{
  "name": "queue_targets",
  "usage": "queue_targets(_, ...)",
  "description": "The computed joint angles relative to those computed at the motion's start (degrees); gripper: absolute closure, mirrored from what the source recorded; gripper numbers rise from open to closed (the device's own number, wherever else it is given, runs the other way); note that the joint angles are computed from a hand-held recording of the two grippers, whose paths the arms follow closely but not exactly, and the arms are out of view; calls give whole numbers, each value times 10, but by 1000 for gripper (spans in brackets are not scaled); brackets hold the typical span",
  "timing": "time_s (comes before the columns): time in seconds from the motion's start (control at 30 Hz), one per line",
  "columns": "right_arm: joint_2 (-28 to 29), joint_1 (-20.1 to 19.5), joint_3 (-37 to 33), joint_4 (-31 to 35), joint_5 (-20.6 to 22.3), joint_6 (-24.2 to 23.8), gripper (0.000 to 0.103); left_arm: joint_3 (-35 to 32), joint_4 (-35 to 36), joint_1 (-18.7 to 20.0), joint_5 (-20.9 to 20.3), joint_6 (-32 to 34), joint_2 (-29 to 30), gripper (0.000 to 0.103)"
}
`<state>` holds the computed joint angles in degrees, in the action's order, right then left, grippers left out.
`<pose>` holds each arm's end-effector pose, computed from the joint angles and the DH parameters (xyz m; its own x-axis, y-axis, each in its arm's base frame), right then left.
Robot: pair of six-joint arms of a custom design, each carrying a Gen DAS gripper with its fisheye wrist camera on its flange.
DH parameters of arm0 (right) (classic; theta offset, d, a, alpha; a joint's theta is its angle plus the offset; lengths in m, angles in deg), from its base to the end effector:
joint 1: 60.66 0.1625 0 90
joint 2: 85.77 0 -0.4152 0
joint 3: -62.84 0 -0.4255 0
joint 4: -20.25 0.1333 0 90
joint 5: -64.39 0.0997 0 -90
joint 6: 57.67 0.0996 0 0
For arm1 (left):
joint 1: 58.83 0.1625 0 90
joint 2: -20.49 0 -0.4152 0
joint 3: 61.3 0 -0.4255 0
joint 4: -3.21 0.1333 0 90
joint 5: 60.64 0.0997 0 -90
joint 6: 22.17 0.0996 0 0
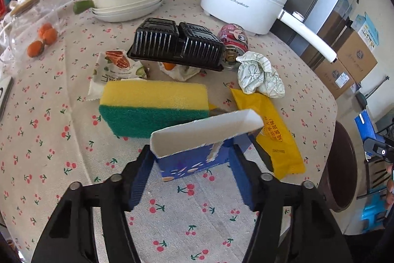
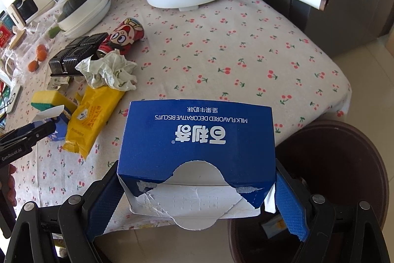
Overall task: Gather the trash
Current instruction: 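Lift the blue-white box with left tool while right tool holds the biscuit box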
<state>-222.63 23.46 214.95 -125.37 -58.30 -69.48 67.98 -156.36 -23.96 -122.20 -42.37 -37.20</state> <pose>0.0547 -0.2447 0.3352 -0.8004 0.2699 0.5353 -0.0876 0.8307 -0.5498 -0.2682 -0.4072 0.0187 -0.7420 0.4888 -0.4588 0.6007 0.7886 -0.1313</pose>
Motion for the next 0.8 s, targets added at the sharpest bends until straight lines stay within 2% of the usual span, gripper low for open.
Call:
queue_targets(0.03,-2,0,0,1,-1,-1,11,-1,2,-1,-3,5,1,62)
queue_targets(0.1,-6,-2,1,4,0,-2,11,-1,-1,0,-19,11,-1,77)
queue_targets(0.13,-8,-3,1,6,1,-2,11,-1,1,0,-28,10,-3,90)
queue_targets(0.27,-16,-4,3,9,0,-2,11,2,14,-10,-32,2,-12,91)
queue_targets(0.37,-20,-4,3,12,2,0,11,4,31,-24,-13,-4,-18,86)
queue_targets(0.43,-19,-4,4,13,2,0,11,5,30,-27,-9,-9,-23,70)
queue_targets(0.47,-17,-4,4,12,1,-1,11,7,18,-29,-4,-12,-25,59)
queue_targets(0.5,-16,-4,3,11,1,-2,11,9,-1,-32,3,-11,-26,52)
queue_targets(0.6,-10,-3,2,7,1,-1,11,6,-50,-33,8,0,-18,51)
queue_targets(0.67,-7,-3,1,3,1,-2,11,-4,-57,-27,2,-6,-4,51)
queue_targets(0.8,-3,-3,1,2,2,0,11,-17,-52,-8,-54,-6,17,53)
